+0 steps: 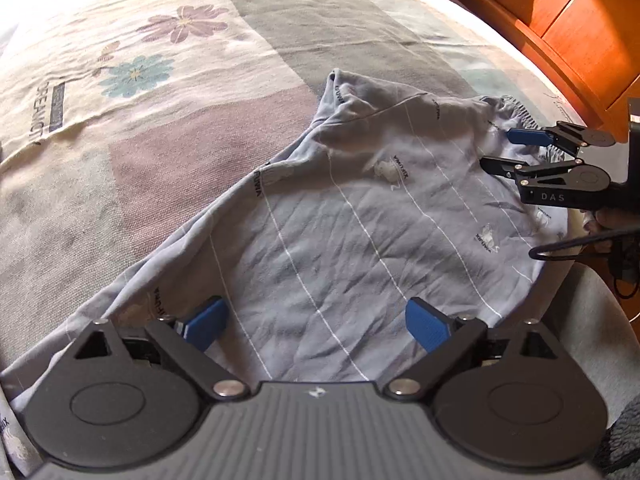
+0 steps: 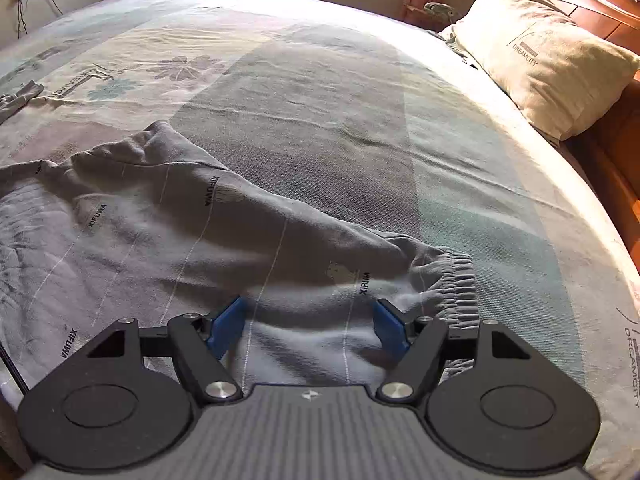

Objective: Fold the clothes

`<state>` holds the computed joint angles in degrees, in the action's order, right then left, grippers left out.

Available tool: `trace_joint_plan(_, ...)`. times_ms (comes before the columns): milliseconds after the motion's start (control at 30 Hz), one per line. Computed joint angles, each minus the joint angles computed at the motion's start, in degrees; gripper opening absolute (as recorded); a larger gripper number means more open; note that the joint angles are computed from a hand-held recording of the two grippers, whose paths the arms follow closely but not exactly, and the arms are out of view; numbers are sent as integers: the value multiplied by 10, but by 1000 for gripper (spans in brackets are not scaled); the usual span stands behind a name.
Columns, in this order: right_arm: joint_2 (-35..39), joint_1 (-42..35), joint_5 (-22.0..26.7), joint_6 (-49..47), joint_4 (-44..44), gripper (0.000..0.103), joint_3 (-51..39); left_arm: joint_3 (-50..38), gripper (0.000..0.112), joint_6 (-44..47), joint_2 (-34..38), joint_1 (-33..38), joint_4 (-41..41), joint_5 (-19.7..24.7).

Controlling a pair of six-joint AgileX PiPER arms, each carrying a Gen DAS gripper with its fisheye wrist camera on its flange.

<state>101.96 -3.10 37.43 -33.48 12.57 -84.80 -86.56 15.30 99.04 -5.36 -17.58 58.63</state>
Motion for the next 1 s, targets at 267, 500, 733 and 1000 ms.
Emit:
trace_joint_plan(267, -234, -29, -161, -257, 246, 82, 258, 114, 96, -133, -125, -62, 72, -124)
trace_joint_plan(500, -278, -7, -109, -166, 226, 93, 281, 134, 96, -299, -86, -135, 208, -169)
trace_joint_plan(733, -222, 30, -175, -184, 246, 93, 326, 228, 97, -405, -140, -182, 321, -195)
trace_joint_plan(1000, -209, -61, -137, -471, 560, 103, 378, 147, 97, -322, -124, -171, 219, -172)
